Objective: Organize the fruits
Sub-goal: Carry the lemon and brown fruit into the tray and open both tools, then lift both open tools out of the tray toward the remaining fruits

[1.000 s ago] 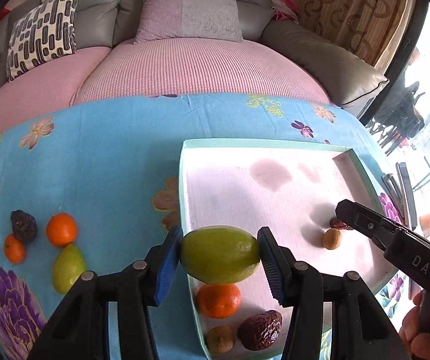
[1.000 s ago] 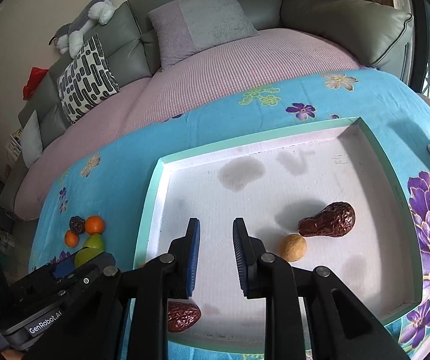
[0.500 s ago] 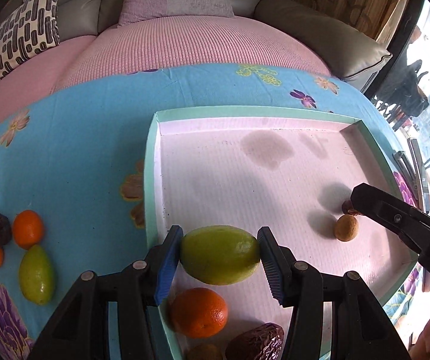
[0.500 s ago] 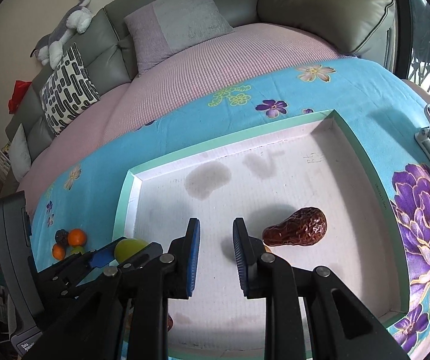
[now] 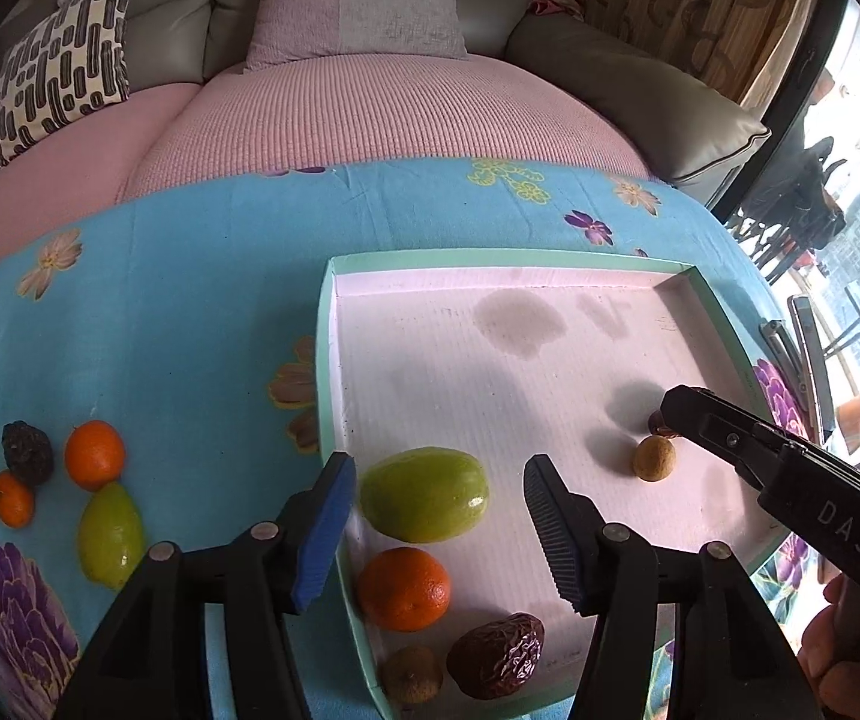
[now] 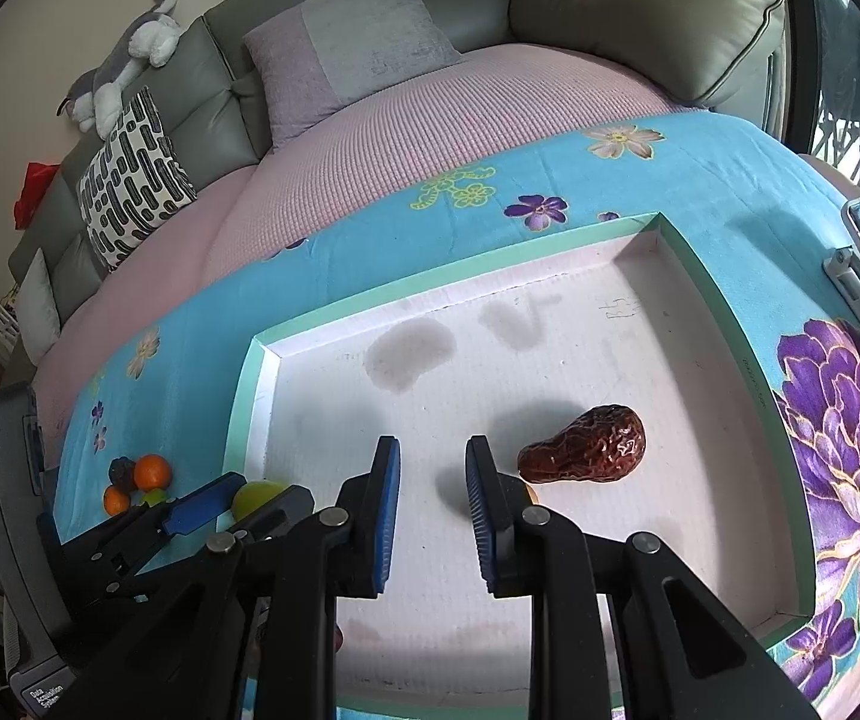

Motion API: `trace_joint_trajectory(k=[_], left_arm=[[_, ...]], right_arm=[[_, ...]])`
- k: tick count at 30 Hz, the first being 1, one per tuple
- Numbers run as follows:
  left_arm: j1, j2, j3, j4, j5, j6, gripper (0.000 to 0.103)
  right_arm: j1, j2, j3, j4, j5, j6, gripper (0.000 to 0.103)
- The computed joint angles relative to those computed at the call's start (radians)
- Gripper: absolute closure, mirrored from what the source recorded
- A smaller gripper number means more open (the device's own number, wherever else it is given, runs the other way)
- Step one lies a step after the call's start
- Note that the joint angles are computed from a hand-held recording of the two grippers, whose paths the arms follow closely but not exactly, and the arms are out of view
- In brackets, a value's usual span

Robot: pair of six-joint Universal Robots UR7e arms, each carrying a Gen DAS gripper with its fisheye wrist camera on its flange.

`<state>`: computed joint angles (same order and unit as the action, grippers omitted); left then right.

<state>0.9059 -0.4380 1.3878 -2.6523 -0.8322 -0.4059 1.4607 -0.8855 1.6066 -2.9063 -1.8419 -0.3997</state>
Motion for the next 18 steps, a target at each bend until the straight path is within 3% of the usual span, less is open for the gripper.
trace_joint_trajectory(k=[6,13,17,18], left_arm=[[-0.003,-0.060,0.081,-0.019,0.042,-0.097,0.033],[0.007,-0.114,0.150,-0.031,0.110,-0.259,0.004],[0.005,-0.119,0.150,0.042,0.181,-0.327,0.001],[0.006,-0.118,0.148,0.059,0.190,-0.344,0.000]], right_arm=[[-0.001,-0.004,0.004,-0.007,-0.002,0.006,0.079],[0.008,0.004,0.003,-0.018,-0.046,-0.003,0.077],[0.018,0.012,0.003,-0.032,-0.073,-0.029,0.046],[0.021,0.014,0.003,-0.037,-0.077,-0.038,0.044]])
